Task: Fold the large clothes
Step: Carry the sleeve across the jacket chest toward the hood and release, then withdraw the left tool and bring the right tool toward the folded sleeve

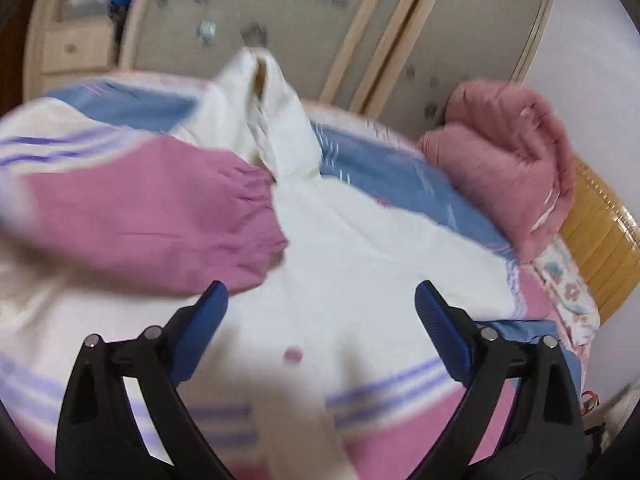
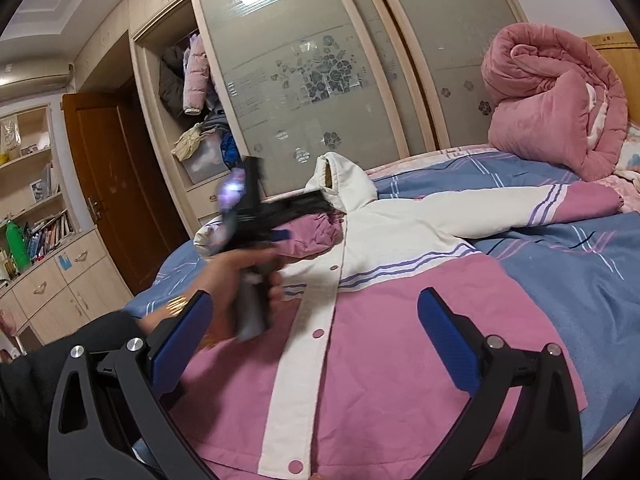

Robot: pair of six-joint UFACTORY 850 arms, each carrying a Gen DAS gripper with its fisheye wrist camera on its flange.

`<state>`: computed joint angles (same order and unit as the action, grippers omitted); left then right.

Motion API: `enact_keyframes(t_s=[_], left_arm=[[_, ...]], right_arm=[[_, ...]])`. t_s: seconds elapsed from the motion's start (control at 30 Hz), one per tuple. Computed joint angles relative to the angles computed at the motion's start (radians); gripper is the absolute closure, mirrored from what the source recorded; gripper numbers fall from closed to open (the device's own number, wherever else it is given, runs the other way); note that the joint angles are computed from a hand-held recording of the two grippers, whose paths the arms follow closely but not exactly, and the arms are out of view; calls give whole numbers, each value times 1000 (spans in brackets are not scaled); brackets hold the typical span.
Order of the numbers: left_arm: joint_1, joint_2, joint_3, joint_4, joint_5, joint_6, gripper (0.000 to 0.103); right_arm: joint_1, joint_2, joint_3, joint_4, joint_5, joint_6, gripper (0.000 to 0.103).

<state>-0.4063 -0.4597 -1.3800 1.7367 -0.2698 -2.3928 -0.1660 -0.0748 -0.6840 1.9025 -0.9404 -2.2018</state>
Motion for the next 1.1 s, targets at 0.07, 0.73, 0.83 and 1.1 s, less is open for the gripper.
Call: enact_keyframes(t_s=[0.07, 0.73, 0.83, 1.1], left_arm=[[-57, 127, 141, 31, -145, -39, 2], [-597, 466, 571, -310, -964, 60, 2], [-606, 436, 566, -338, -967, 58, 2], [-639, 363, 534, -301, -1038, 17, 2]], right_arm=[[6, 11, 10, 11, -2, -26, 1], [86, 37, 83, 313, 167, -364, 1], [79, 54, 96, 333, 182, -376, 1], [50, 125, 113, 216, 204, -282, 1]])
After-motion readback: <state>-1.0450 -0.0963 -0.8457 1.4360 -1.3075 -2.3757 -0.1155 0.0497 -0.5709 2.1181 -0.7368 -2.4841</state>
